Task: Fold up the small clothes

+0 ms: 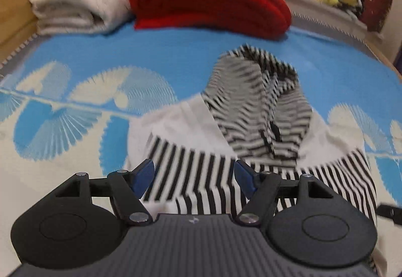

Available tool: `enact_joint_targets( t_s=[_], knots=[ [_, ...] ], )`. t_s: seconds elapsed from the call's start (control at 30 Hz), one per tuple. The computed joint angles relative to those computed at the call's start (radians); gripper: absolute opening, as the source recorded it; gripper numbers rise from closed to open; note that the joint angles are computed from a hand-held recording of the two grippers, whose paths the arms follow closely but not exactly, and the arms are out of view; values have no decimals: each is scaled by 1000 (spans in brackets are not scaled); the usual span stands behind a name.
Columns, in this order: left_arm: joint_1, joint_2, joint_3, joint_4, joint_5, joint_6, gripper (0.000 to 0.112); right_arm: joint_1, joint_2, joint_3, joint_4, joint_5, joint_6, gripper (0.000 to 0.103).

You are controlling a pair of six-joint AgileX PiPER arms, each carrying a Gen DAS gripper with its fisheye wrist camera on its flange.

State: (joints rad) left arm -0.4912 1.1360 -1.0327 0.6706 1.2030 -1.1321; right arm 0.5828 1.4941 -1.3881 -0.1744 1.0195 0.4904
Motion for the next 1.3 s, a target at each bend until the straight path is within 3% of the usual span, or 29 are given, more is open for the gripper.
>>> enact_joint_targets(
  t_s=[0.17,0.33,0.57,0.7,0.83,0.9,1.0,1.1,1.2,1.3],
  knots=[
    [-7,-11,4,41,-46,-42,75,-2,-25,9,-3,1,-29,68],
    [-59,21,20,141,0,-80,75,-42,-55,28,38,3,-84,68],
    [-70,18,72,201,-27,-95,63,-118,-83,41,86,9,-169,68],
    [-80,28,73,225,-25,-48,52,-160,-93,49,102,12,-208,68],
    [-72,19,58,251,-25,-10,31,-214,-96,42,148,19,-250,68],
    [-17,22,26,206,-68,35,22,-234,-98,34,164,21,-270,68],
    [79,94,-56,157,-142,121,19,-246,-103,27,152,10,-274,68],
    [166,206,-159,134,-236,218,19,-204,-109,34,39,-32,-265,68],
    [274,366,-324,61,-311,320,19,-153,-103,46,-102,-63,-256,68],
    [360,550,-531,-24,-361,436,19,-137,-91,50,-148,-71,-277,68]
  ],
)
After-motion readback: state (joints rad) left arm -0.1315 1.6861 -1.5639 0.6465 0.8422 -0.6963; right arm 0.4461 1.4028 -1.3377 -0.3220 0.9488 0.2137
